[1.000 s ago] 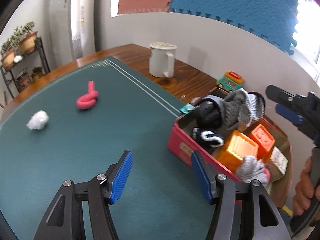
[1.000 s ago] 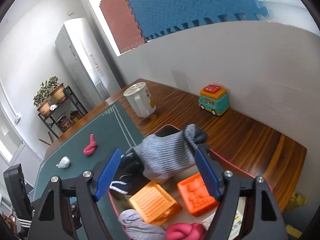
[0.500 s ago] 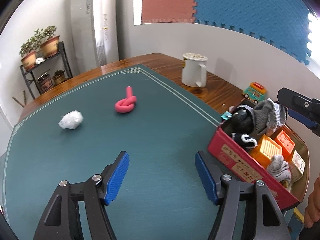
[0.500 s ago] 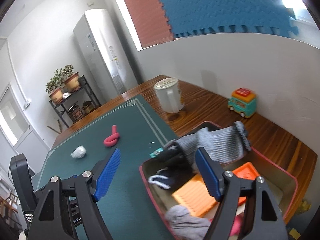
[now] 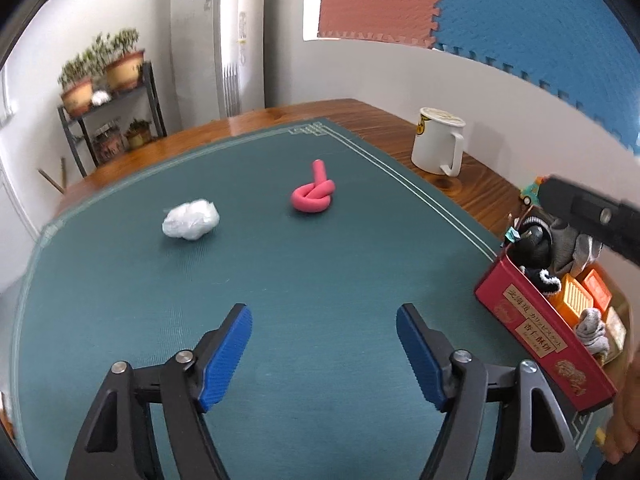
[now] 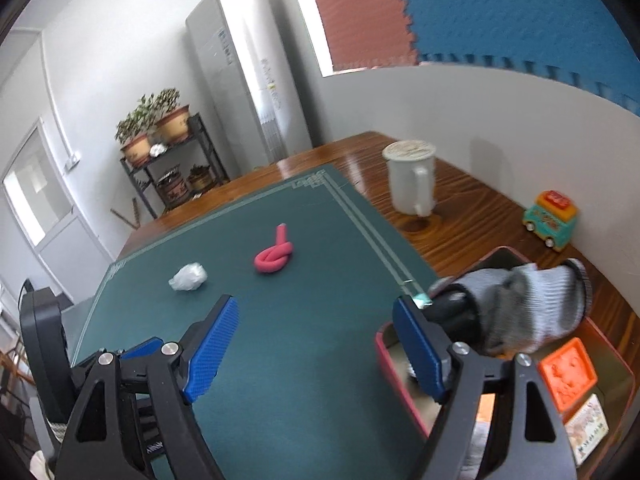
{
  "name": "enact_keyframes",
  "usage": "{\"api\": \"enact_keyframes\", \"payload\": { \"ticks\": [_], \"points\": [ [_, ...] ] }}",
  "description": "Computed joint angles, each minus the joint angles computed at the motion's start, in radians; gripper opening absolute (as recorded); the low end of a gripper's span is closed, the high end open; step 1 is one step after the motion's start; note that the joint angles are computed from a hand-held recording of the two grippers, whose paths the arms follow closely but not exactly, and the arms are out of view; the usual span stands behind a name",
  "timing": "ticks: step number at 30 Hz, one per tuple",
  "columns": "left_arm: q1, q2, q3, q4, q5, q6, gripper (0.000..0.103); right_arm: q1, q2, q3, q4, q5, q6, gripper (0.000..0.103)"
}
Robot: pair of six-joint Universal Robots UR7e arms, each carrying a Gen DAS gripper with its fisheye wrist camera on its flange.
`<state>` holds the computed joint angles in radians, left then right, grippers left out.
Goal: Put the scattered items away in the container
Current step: 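Move both open tools back over the table toward the white ball and pink knot, then grasp the white plastic-wrapped ball with the left tool while the right tool grasps the pink foam knot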
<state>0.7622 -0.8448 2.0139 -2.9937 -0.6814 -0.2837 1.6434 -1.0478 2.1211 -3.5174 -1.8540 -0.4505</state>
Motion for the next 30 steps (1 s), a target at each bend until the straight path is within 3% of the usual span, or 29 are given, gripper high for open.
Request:
{"api": "enact_keyframes", "payload": {
  "ticks": [3,7,12,18,24,30],
  "points": [
    [0.062,-0.051,-0.005,0.035,-0.021,-0.056,0.077,0.005,0.034,-0.021,0.013,-0.004,0.002,0.083],
    [0.127,-0.094,-0.021,0.061,0.018,-0.099,0.077,-0.003,0.076,-0.058,0.065,0.001,0.029,0.083],
    [0.193,-0.098,-0.074,0.058,0.094,-0.069,0.077,-0.010,0.148,-0.104,0.060,-0.031,0.030,0.083],
    [0.251,-0.035,-0.181,0.031,0.060,0.039,0.077,-0.036,0.198,-0.116,0.005,-0.024,0.014,0.083],
    [0.279,0.056,-0.320,0.064,0.039,0.095,0.077,-0.039,0.236,-0.115,-0.107,-0.032,-0.048,0.083],
    [0.308,0.141,-0.441,0.074,0.045,0.153,0.077,-0.014,0.302,-0.112,-0.269,-0.060,-0.202,0.083]
  ]
}}
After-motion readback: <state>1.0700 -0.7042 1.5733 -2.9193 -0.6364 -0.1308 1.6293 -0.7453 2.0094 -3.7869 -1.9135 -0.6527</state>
